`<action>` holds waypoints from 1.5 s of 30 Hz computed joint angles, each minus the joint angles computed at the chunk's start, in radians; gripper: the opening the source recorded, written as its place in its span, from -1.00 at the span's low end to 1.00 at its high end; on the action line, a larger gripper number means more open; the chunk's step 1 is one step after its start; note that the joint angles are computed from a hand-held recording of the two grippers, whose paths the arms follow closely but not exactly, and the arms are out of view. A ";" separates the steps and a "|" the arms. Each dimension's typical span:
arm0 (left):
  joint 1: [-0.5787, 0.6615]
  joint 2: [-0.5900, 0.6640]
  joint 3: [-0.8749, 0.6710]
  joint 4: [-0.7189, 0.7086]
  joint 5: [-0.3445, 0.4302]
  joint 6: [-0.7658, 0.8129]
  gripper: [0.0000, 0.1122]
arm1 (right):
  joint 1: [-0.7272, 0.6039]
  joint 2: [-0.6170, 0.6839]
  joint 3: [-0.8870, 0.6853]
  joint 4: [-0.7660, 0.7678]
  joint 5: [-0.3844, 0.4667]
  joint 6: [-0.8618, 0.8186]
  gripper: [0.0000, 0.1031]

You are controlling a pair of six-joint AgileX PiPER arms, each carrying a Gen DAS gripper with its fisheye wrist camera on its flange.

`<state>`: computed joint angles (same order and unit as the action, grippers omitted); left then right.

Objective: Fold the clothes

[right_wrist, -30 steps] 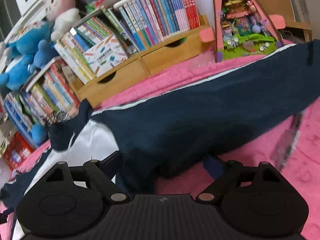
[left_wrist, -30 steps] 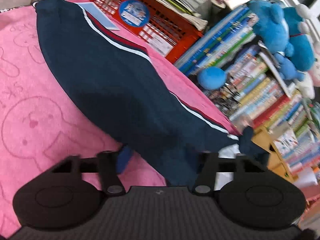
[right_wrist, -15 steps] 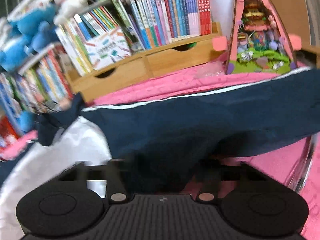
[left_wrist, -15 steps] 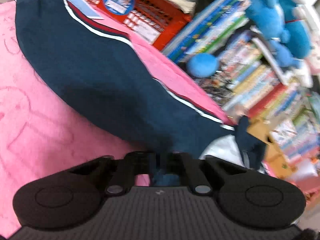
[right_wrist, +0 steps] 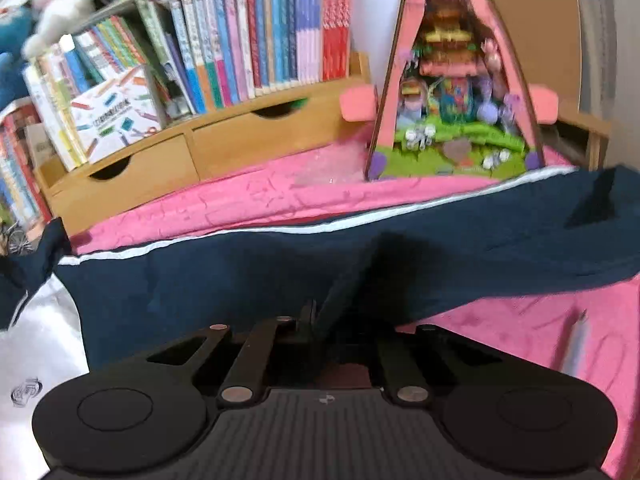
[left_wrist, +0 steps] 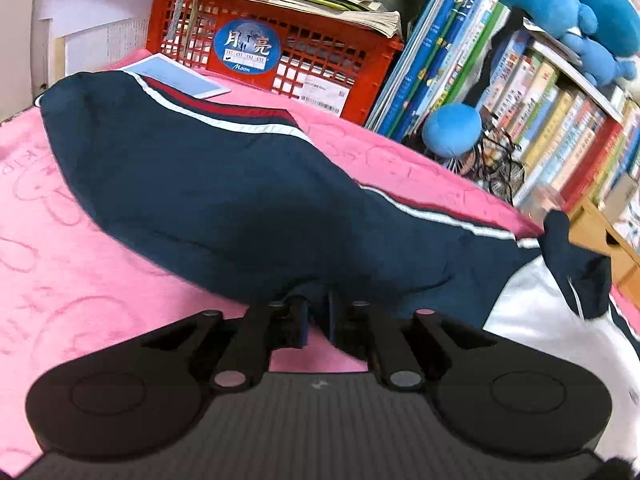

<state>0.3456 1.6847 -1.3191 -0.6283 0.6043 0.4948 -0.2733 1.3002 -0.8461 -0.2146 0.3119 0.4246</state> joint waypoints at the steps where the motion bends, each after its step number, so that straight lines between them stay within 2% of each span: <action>1: -0.003 -0.023 0.010 0.064 -0.014 -0.031 -0.56 | 0.014 -0.023 -0.002 -0.080 0.042 0.045 -0.47; 2: -0.016 -0.053 0.025 0.164 -0.046 -0.092 -0.45 | 0.038 -0.045 -0.009 -0.173 0.101 0.107 -0.31; 3: -0.032 -0.085 0.050 0.264 -0.091 -0.159 -0.23 | 0.068 -0.071 -0.006 -0.273 0.147 0.168 0.00; 4: -0.045 -0.115 0.074 0.356 -0.136 -0.198 0.03 | 0.103 -0.107 0.003 -0.373 0.191 0.218 0.15; 5: -0.052 -0.147 0.111 0.409 -0.205 -0.196 0.10 | 0.144 -0.144 0.014 -0.462 0.230 0.255 0.19; 7: -0.068 -0.208 0.168 0.395 -0.303 -0.074 0.25 | 0.195 -0.199 0.023 -0.522 0.255 0.252 0.41; 8: -0.087 -0.223 0.172 0.330 -0.305 0.026 0.30 | 0.213 -0.225 0.014 -0.492 0.266 0.198 0.48; 10: -0.136 -0.222 0.142 0.176 -0.234 0.226 0.50 | 0.220 -0.230 -0.018 -0.370 0.216 0.047 0.72; 13: -0.191 -0.191 0.079 -0.044 -0.083 0.511 0.51 | 0.241 -0.162 -0.073 -0.086 0.107 -0.253 0.87; 14: -0.220 -0.172 0.064 -0.092 -0.029 0.555 0.51 | 0.260 -0.127 -0.091 0.014 0.073 -0.353 0.87; 15: -0.263 -0.149 0.053 -0.100 -0.002 0.566 0.51 | 0.286 -0.086 -0.113 0.114 0.051 -0.443 0.81; 16: -0.314 -0.122 0.039 -0.073 0.012 0.554 0.48 | 0.322 -0.035 -0.152 0.214 0.068 -0.511 0.62; 17: -0.364 -0.090 0.018 -0.044 0.031 0.538 0.46 | 0.359 0.023 -0.207 0.314 0.120 -0.572 -0.23; 18: -0.417 -0.060 0.004 0.005 0.016 0.521 0.39 | 0.385 0.086 -0.274 0.414 0.188 -0.641 -0.98; 19: -0.466 -0.030 0.004 0.051 -0.033 0.521 0.30 | 0.409 0.145 -0.319 0.479 0.219 -0.716 -0.83; 21: -0.510 0.025 -0.010 0.049 -0.124 0.541 0.32 | 0.481 0.251 -0.379 0.490 0.205 -0.795 -0.84; 22: -0.517 0.058 -0.044 0.059 -0.133 0.503 0.31 | 0.512 0.302 -0.413 0.446 0.191 -0.788 -0.84; 23: -0.512 0.110 -0.116 0.090 -0.112 0.424 0.31 | 0.528 0.346 -0.444 0.383 0.160 -0.744 -0.85; 25: -0.509 0.216 -0.258 0.234 -0.120 0.224 0.32 | 0.539 0.438 -0.532 0.235 0.113 -0.588 -0.88; 27: -0.512 0.308 -0.367 0.430 -0.174 0.024 0.32 | 0.524 0.555 -0.685 0.114 0.149 -0.422 -0.89; 28: -0.513 0.357 -0.435 0.529 -0.174 -0.076 0.34 | 0.519 0.607 -0.746 0.053 0.149 -0.341 -0.95; 29: -0.514 0.409 -0.520 0.611 -0.142 -0.175 0.33 | 0.511 0.658 -0.807 0.020 0.148 -0.295 -0.98; 30: -0.512 0.457 -0.605 0.660 -0.101 -0.252 0.34 | 0.498 0.706 -0.871 0.022 0.159 -0.289 -1.00; 32: -0.512 0.542 -0.756 0.752 -0.029 -0.361 0.55 | 0.470 0.803 -1.022 0.107 0.206 -0.348 -1.00; 33: -0.514 0.563 -0.800 0.770 0.002 -0.385 0.61 | 0.458 0.841 -1.086 0.141 0.229 -0.360 -1.00; 35: -0.517 0.540 -0.768 0.792 0.000 -0.420 0.49 | 0.446 0.841 -1.099 0.171 0.243 -0.319 -0.98; 36: -0.510 0.492 -0.693 0.769 -0.037 -0.409 0.39 | 0.443 0.807 -1.063 0.189 0.247 -0.304 -0.85; 38: -0.496 0.365 -0.493 0.711 -0.141 -0.351 0.34 | 0.425 0.694 -0.892 0.330 0.155 -0.392 -0.41; 39: -0.487 0.297 -0.393 0.662 -0.185 -0.285 0.34 | 0.417 0.615 -0.792 0.430 0.130 -0.492 0.13; 40: -0.482 0.232 -0.293 0.596 -0.226 -0.191 0.34 | 0.412 0.530 -0.692 0.517 0.113 -0.592 0.43; 42: -0.481 0.106 -0.097 0.497 -0.293 -0.027 0.35 | 0.409 0.360 -0.492 0.640 0.088 -0.792 0.45; 43: -0.475 0.067 -0.040 0.439 -0.299 0.061 0.36 | 0.401 0.282 -0.392 0.698 0.069 -0.892 0.45; 45: -0.458 0.008 0.052 0.350 -0.319 0.180 0.38 | 0.341 0.164 -0.253 0.823 0.108 -1.084 0.45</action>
<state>-0.1120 1.6931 -1.2667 -0.2787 0.2857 0.6753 0.0672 1.4647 -1.0991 0.6087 0.4200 -0.6593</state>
